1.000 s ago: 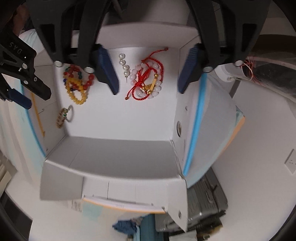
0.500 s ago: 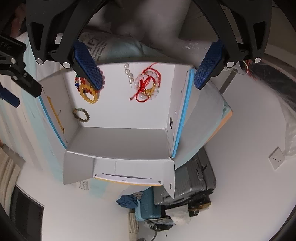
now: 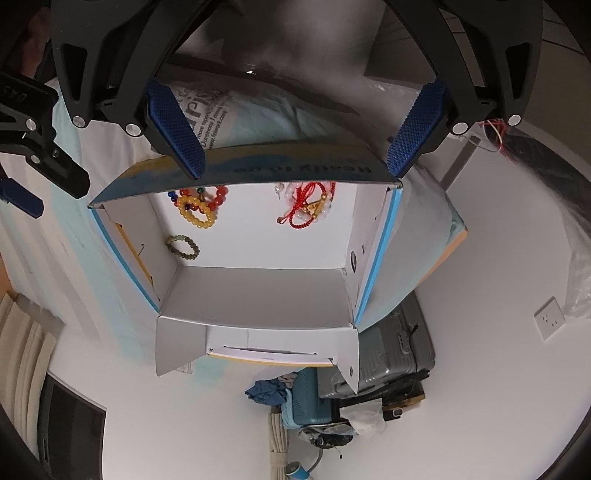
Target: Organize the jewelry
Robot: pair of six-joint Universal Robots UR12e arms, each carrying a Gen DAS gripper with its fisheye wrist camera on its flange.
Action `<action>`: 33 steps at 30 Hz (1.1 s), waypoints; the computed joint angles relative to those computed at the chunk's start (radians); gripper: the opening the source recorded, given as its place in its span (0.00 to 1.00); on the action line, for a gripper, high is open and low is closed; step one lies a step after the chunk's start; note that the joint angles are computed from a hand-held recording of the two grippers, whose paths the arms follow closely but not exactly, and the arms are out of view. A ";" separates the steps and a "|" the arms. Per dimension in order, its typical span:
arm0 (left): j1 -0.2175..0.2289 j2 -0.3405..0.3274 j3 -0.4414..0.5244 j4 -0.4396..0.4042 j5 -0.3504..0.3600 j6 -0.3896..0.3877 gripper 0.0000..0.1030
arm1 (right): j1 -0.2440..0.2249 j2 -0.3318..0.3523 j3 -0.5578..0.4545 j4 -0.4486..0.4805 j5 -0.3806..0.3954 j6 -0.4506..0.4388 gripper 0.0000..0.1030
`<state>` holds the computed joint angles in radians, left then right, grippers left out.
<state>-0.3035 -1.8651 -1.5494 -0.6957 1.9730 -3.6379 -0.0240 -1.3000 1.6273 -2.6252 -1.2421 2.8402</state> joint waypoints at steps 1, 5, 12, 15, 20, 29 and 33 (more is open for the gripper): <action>-0.002 0.002 -0.003 0.004 0.003 -0.002 0.94 | -0.001 -0.003 0.006 -0.005 -0.001 0.001 0.93; -0.005 0.005 -0.009 0.015 0.009 -0.001 0.94 | -0.004 -0.009 0.017 -0.020 -0.002 0.005 0.93; -0.005 0.009 -0.015 0.019 0.009 -0.007 0.94 | -0.004 -0.012 0.023 -0.023 -0.005 0.016 0.93; -0.006 0.009 -0.017 0.025 0.011 -0.004 0.94 | -0.007 -0.013 0.022 -0.020 0.001 0.013 0.93; -0.005 0.009 -0.016 0.023 0.001 -0.008 0.94 | -0.005 -0.010 0.021 -0.033 -0.015 0.011 0.93; -0.009 0.001 -0.001 0.005 0.001 -0.011 0.94 | -0.007 -0.008 0.019 -0.031 -0.015 0.025 0.93; -0.007 -0.001 0.002 0.000 -0.006 -0.011 0.94 | -0.007 -0.007 0.019 -0.030 -0.015 0.023 0.93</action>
<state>-0.3104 -1.8658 -1.5469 -0.6954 1.9665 -3.6486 -0.0311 -1.3069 1.6464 -2.6557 -1.2574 2.8635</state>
